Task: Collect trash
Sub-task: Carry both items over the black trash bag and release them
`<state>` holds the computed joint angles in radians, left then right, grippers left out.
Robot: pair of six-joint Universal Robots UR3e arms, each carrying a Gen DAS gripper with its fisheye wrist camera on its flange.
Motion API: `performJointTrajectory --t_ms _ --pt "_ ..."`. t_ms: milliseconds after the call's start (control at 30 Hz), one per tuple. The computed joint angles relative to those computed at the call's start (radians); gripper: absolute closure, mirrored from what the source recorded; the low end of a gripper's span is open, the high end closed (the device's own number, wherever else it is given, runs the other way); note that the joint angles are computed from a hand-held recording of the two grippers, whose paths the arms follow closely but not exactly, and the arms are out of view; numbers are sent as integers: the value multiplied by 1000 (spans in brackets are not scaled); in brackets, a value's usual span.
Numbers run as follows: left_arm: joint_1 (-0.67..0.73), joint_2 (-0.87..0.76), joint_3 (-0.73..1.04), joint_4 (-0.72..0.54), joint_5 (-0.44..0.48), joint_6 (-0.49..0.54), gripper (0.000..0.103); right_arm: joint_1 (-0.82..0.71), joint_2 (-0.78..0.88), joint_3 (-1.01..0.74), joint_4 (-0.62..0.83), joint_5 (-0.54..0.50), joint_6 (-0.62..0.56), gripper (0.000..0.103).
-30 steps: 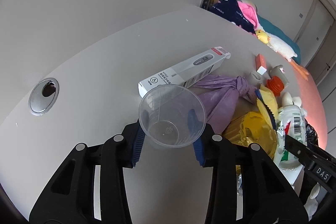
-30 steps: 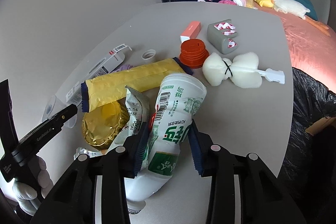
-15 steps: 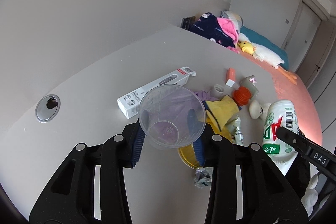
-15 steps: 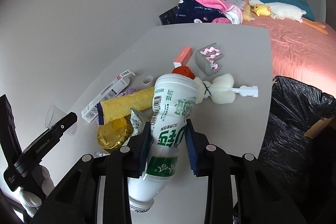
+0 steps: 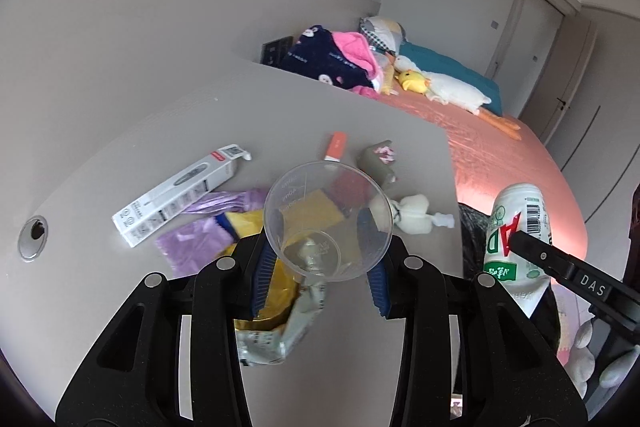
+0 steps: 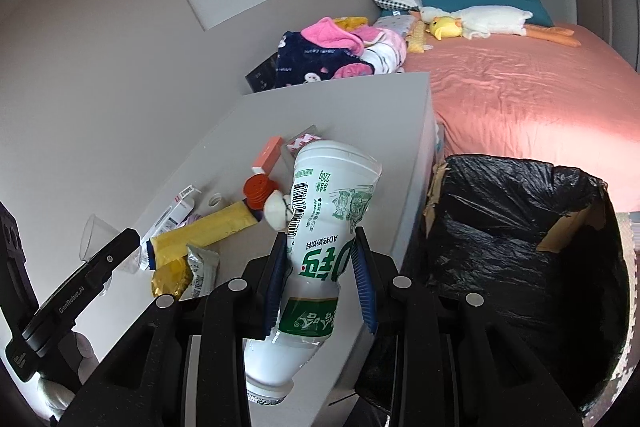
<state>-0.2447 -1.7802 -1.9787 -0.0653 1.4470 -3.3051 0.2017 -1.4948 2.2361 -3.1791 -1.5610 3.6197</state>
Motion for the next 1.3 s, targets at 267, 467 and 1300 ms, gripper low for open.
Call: performJointTrajectory --t_ms 267,467,1300 --pt "-152 -148 223 -78 -15 -2 64 -159 -181 170 0 34 -14 69" --pt "-228 -250 377 -146 -72 16 64 -319 -330 277 44 87 -44 69" --pt "-361 -432 616 -275 -151 101 7 -663 -716 435 293 166 -154 35"
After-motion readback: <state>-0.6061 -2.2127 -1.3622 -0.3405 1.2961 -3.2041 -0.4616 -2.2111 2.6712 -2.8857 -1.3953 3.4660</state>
